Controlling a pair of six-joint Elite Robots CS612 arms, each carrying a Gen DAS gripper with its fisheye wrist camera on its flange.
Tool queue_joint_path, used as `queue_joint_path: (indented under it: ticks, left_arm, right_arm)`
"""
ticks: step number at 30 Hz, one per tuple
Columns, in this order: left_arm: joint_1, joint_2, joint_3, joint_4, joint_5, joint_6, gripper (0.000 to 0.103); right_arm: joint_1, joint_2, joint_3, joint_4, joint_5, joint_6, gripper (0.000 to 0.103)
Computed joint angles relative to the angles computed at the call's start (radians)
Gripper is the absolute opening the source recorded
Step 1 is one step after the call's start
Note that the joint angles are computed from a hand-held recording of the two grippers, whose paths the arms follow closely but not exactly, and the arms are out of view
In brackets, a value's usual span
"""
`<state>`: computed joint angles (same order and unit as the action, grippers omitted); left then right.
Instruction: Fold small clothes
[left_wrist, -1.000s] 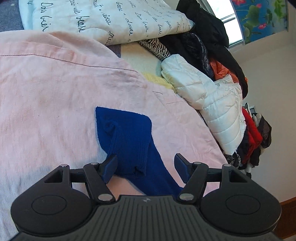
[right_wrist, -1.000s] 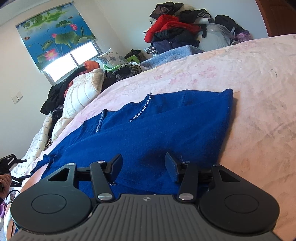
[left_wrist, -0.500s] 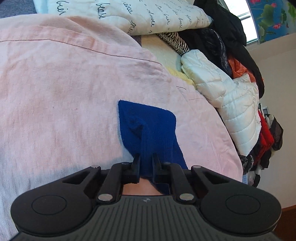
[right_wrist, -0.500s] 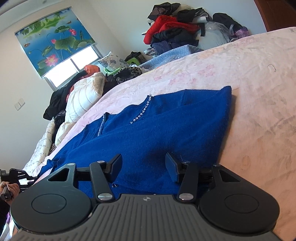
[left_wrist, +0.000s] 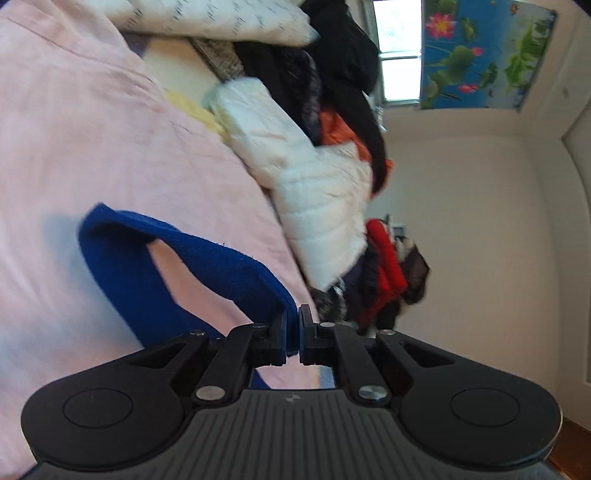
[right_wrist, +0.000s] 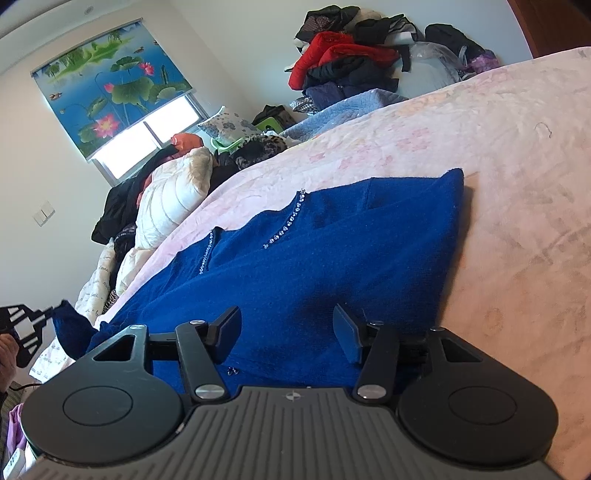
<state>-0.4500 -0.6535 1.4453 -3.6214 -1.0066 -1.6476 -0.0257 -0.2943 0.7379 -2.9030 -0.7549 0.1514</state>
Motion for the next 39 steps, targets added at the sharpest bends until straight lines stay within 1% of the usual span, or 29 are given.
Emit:
queue_joint_path:
  ticks: [1,2,3,5,9,11,12,13,15,18,20,21,22,23,24,25,26,28,29,30,31,32,34,35,36,37,38,39]
  left_arm:
    - [-0.001,0.024,-0.044,-0.03,-0.034,0.023,0.005]
    - [-0.004,0.045,-0.086,-0.045,-0.063,0.034,0.005]
    - [-0.007,0.073,-0.14,-0.055,-0.107,0.053,0.005]
    - [-0.016,0.122,-0.24,-0.045,-0.206,0.126,0.005]
    - [-0.05,0.227,-0.45,0.096,-0.477,0.304,0.005]
    - [-0.07,0.267,-0.521,0.17,-0.576,0.388,0.005]
    - [-0.079,0.283,-0.544,0.198,-0.606,0.409,0.005]
    - [-0.087,0.296,-0.559,0.218,-0.627,0.411,0.005]
    - [-0.095,0.315,-0.573,0.235,-0.654,0.376,0.005]
    - [-0.096,0.322,-0.557,0.229,-0.645,0.303,0.005]
    - [-0.096,0.306,-0.512,0.202,-0.622,0.276,0.005]
    - [-0.098,0.297,-0.482,0.176,-0.615,0.266,0.005]
    - [-0.096,0.287,-0.453,0.151,-0.613,0.26,0.005]
    - [-0.095,0.274,-0.425,0.144,-0.599,0.266,0.005]
    - [-0.099,0.255,-0.39,0.152,-0.555,0.269,0.005]
    - [-0.104,0.239,-0.358,0.158,-0.504,0.257,0.005]
    - [-0.106,0.228,-0.335,0.173,-0.467,0.231,0.006]
    - [-0.107,0.214,-0.3,0.171,-0.428,0.177,0.006]
    - [-0.109,0.206,-0.282,0.172,-0.403,0.158,0.006]
    - [-0.112,0.196,-0.264,0.177,-0.376,0.151,0.007]
    - [-0.115,0.188,-0.251,0.182,-0.35,0.153,0.007]
    - [-0.118,0.18,-0.239,0.182,-0.33,0.164,0.009]
    - [-0.123,0.161,-0.212,0.194,-0.286,0.194,0.015]
    - [-0.126,0.155,-0.203,0.195,-0.266,0.204,0.025]
    - [-0.129,0.147,-0.19,0.192,-0.238,0.215,0.04]
    - [-0.132,0.139,-0.177,0.189,-0.207,0.225,0.049]
    - [-0.132,0.14,-0.178,0.189,-0.182,0.235,0.063]
    - [-0.135,0.137,-0.169,0.179,-0.158,0.246,0.065]
  right_arm:
    - [-0.001,0.001,-0.002,-0.001,0.004,0.005,0.059]
    - [-0.001,0.003,-0.004,-0.002,0.007,0.01,0.059]
    - [-0.002,0.005,-0.007,-0.002,0.01,0.015,0.059]
    - [-0.003,0.008,-0.011,-0.006,0.017,0.027,0.059]
    - [-0.004,0.013,-0.016,-0.009,0.027,0.043,0.059]
    - [-0.005,0.014,-0.017,-0.011,0.032,0.05,0.059]
    - [-0.006,0.016,-0.019,-0.011,0.034,0.053,0.059]
    - [-0.006,0.016,-0.02,-0.011,0.035,0.056,0.059]
    - [-0.006,0.016,-0.019,-0.012,0.036,0.057,0.059]
    - [-0.006,0.012,-0.015,-0.001,0.031,0.045,0.06]
    - [-0.004,-0.001,-0.009,0.031,0.017,0.048,0.065]
    - [-0.001,-0.015,0.001,0.056,0.003,0.07,0.073]
    - [0.001,-0.033,0.017,0.074,-0.012,0.115,0.077]
    - [0.001,-0.046,0.031,0.074,0.004,0.16,0.08]
    - [0.0,-0.052,0.041,0.059,0.046,0.194,0.087]
    - [-0.001,-0.054,0.044,0.055,0.097,0.203,0.094]
    - [0.002,-0.059,0.046,0.084,0.134,0.181,0.095]
    - [0.017,-0.076,0.042,0.222,0.164,0.061,0.091]
    - [0.028,-0.081,0.035,0.284,0.164,-0.014,0.09]
    - [0.038,-0.084,0.026,0.329,0.163,-0.093,0.086]
    - [0.052,-0.089,0.022,0.362,0.147,-0.189,0.082]
    - [0.066,-0.092,0.018,0.376,0.112,-0.262,0.08]
    - [0.094,-0.094,0.004,0.392,0.03,-0.396,0.07]
    - [0.107,-0.091,-0.012,0.43,-0.005,-0.455,0.068]
    - [0.118,-0.085,-0.032,0.47,-0.046,-0.493,0.066]
    - [0.131,-0.086,-0.032,0.469,-0.102,-0.524,0.058]
    - [0.143,-0.093,-0.014,0.425,-0.153,-0.568,0.055]
    - [0.153,-0.107,0.024,0.352,-0.202,-0.641,0.053]
